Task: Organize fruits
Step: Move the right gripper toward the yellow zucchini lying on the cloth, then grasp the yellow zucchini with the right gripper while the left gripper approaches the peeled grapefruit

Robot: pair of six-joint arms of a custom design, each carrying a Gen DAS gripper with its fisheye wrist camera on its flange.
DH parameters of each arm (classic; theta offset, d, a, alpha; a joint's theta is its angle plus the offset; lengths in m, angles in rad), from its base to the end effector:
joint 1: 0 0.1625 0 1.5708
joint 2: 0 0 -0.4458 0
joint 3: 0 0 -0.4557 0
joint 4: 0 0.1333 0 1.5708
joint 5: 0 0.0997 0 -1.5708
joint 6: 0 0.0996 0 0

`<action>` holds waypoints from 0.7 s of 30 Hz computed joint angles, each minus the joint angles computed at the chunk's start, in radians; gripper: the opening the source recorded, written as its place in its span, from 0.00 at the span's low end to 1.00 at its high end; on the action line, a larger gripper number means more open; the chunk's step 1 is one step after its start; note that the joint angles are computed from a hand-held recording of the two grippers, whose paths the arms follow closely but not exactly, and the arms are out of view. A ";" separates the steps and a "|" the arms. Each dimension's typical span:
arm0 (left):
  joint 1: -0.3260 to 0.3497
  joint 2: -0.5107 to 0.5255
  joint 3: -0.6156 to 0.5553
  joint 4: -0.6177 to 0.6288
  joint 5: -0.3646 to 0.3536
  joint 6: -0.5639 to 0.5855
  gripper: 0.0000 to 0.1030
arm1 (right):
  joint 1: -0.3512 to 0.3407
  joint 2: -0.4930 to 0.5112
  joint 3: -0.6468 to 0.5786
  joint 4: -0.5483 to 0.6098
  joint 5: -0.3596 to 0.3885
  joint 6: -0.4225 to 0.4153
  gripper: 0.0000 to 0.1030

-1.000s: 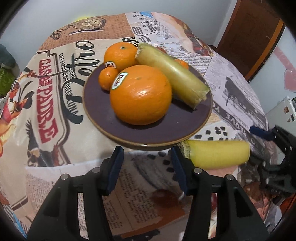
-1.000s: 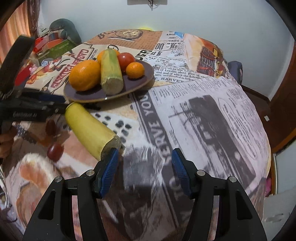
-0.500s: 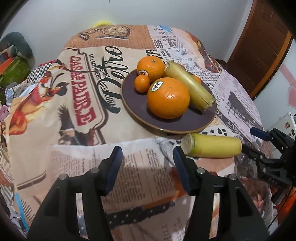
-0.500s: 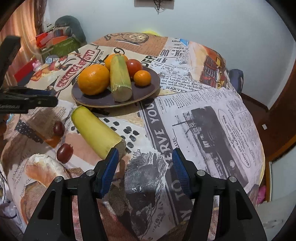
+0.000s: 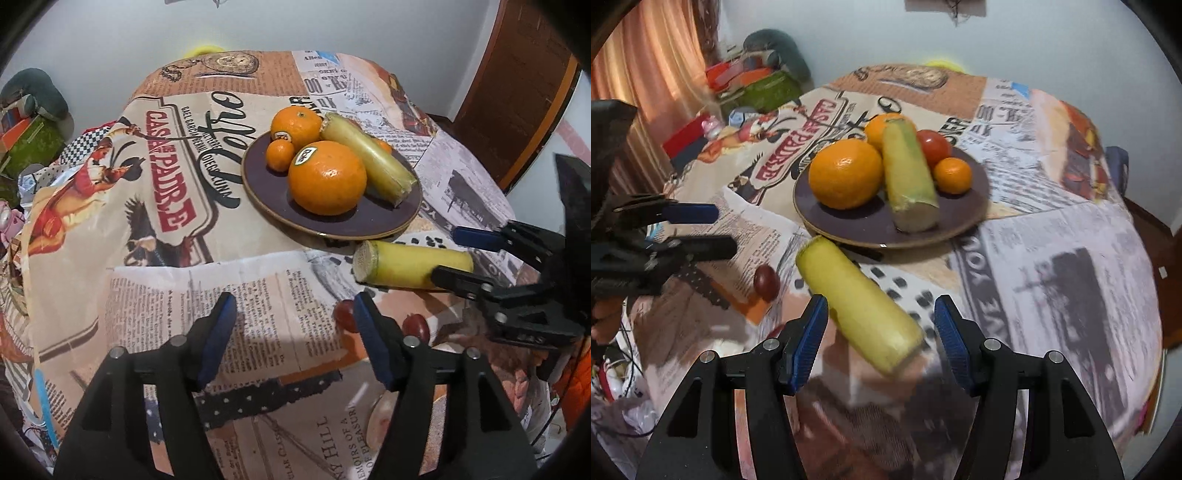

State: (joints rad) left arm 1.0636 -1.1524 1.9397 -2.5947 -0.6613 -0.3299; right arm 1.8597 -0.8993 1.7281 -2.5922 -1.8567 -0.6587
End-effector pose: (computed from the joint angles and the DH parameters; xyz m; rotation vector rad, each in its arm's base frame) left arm -0.1130 -0.6396 0.2109 0.0706 2.3076 -0.7083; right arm 0.3007 -0.6424 0.1009 1.2516 -2.5269 0.1931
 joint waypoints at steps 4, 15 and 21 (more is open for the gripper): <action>-0.008 -0.007 0.016 0.006 0.034 -0.030 0.70 | -0.010 0.025 -0.029 0.058 0.027 0.023 0.60; -0.023 -0.003 0.022 0.037 0.022 -0.049 0.72 | -0.004 0.000 0.007 0.041 -0.015 -0.024 0.52; -0.032 -0.008 0.031 0.043 -0.004 -0.055 0.72 | -0.016 -0.042 0.042 0.041 -0.035 0.013 0.42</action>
